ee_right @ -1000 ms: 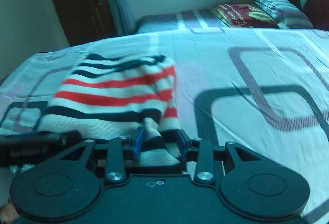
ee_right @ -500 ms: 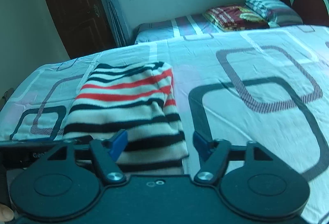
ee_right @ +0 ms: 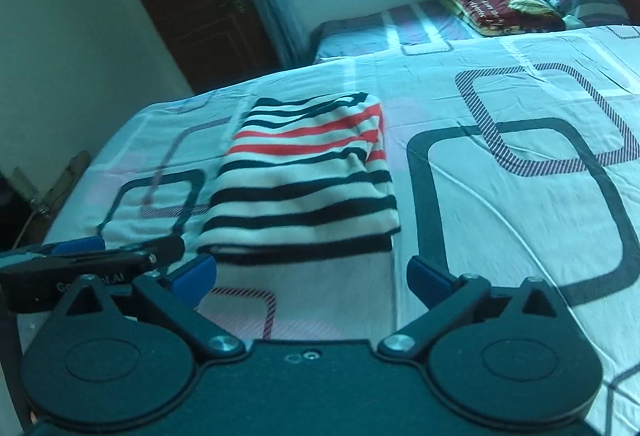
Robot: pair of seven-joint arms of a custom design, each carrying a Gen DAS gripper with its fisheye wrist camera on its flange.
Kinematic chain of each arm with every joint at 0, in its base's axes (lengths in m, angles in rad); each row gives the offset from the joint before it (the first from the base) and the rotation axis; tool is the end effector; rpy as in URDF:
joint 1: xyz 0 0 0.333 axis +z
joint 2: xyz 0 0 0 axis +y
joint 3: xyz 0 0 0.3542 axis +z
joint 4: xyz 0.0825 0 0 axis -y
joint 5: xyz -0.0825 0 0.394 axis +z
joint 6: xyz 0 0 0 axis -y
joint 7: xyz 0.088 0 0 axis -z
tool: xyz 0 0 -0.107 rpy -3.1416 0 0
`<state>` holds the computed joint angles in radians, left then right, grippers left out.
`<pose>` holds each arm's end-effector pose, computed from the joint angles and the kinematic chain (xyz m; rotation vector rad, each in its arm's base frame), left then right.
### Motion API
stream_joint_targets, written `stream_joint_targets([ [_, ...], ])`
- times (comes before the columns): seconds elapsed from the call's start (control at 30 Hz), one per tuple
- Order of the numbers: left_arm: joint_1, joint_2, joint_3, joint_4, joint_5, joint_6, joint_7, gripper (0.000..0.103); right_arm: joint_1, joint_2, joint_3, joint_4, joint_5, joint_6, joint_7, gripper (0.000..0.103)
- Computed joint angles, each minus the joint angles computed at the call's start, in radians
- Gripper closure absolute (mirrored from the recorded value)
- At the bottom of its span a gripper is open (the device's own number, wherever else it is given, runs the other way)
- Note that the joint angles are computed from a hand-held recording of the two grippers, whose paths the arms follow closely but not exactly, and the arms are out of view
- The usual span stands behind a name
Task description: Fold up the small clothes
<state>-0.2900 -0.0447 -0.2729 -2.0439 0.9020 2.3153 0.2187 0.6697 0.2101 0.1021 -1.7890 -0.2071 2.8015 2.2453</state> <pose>0.4969 -0.2985 0.5334 -1.8949 1.4630 -0.5219 0.4884 0.4799 0.5625 -1.8503 1.4341 -0.2157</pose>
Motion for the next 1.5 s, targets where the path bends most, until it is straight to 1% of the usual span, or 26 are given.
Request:
stream_joint_targets([
  [0.03, -0.009, -0.015, -0.011, -0.004, 0.009, -0.027, -0.016, 0.0, -0.001, -0.026, 0.001, -0.025, -0.001, 0.006, -0.005, 0.001],
  [0.07, -0.017, -0.032, -0.019, -0.013, 0.009, -0.035, -0.031, 0.0, -0.002, -0.05, 0.003, -0.049, -0.006, 0.01, -0.006, 0.001],
  [0.13, -0.024, -0.076, -0.025, -0.043, -0.02, 0.0, -0.052, 0.0, -0.005, -0.097, 0.005, -0.089, -0.047, 0.008, 0.013, 0.001],
  [0.17, -0.026, -0.093, -0.035, -0.052, -0.024, -0.006, -0.076, 0.0, -0.009, -0.121, 0.01, -0.108, -0.076, 0.006, 0.023, 0.001],
  [0.23, -0.036, -0.106, -0.075, -0.041, -0.005, -0.103, -0.133, 0.0, -0.024, -0.171, 0.026, -0.15, -0.138, 0.011, 0.044, 0.001],
  [0.27, -0.045, -0.112, -0.09, -0.036, 0.001, -0.142, -0.142, 0.0, -0.036, -0.195, 0.039, -0.174, -0.15, 0.021, 0.04, 0.001],
  [0.37, -0.074, -0.146, -0.111, -0.04, -0.024, -0.184, -0.156, 0.0, -0.067, -0.268, 0.077, -0.239, -0.118, 0.048, -0.001, 0.001],
  [0.4, -0.081, -0.156, -0.121, -0.042, -0.025, -0.199, -0.171, 0.0, -0.081, -0.291, 0.092, -0.257, -0.139, 0.053, 0.016, 0.001],
  [0.47, -0.094, -0.171, -0.145, -0.043, -0.01, -0.238, -0.202, 0.0, -0.119, -0.339, 0.128, -0.292, -0.203, 0.057, 0.067, 0.001],
  [0.53, -0.111, -0.172, -0.166, -0.03, -0.006, -0.29, -0.202, 0.0, -0.159, -0.382, 0.167, -0.317, -0.248, 0.051, 0.106, 0.001],
  [0.6, -0.13, -0.181, -0.171, -0.029, -0.016, -0.299, -0.195, 0.0, -0.19, -0.423, 0.196, -0.341, -0.259, 0.052, 0.113, 0.001],
  [0.63, -0.137, -0.187, -0.168, -0.03, -0.031, -0.29, -0.189, 0.0, -0.212, -0.441, 0.217, -0.35, -0.275, 0.05, 0.127, 0.001],
  [0.67, -0.143, -0.195, -0.169, -0.032, -0.044, -0.287, -0.191, 0.0, -0.249, -0.46, 0.251, -0.357, -0.315, 0.047, 0.163, 0.001],
  [0.73, -0.15, -0.202, -0.186, -0.024, -0.048, -0.316, -0.215, 0.0, -0.314, -0.496, 0.312, -0.369, -0.385, 0.037, 0.215, 0.001],
  [0.77, -0.154, -0.2, -0.199, -0.016, -0.043, -0.345, -0.232, 0.0, -0.333, -0.512, 0.328, -0.376, -0.401, 0.034, 0.225, 0.001],
  [0.83, -0.164, -0.2, -0.215, -0.005, -0.031, -0.382, -0.261, 0.0, -0.353, -0.541, 0.341, -0.397, -0.396, 0.045, 0.236, 0.001],
  [0.9, -0.175, -0.205, -0.219, -0.002, -0.03, -0.393, -0.269, 0.0, -0.365, -0.567, 0.348, -0.416, -0.369, 0.056, 0.232, 0.001],
  [1.1, -0.206, -0.201, -0.234, 0.02, -0.027, -0.433, -0.269, 0.0, -0.434, -0.636, 0.401, -0.453, -0.312, 0.08, 0.207, 0.001],
  [1.33, -0.228, -0.198, -0.244, 0.052, -0.03, -0.5, -0.288, 0.0, -0.506, -0.696, 0.463, -0.478, -0.257, 0.058, 0.18, 0.001],
  [1.5, -0.238, -0.201, -0.254, 0.059, -0.023, -0.532, -0.301, 0.0, -0.527, -0.712, 0.484, -0.489, -0.226, 0.045, 0.158, 0.001],
])
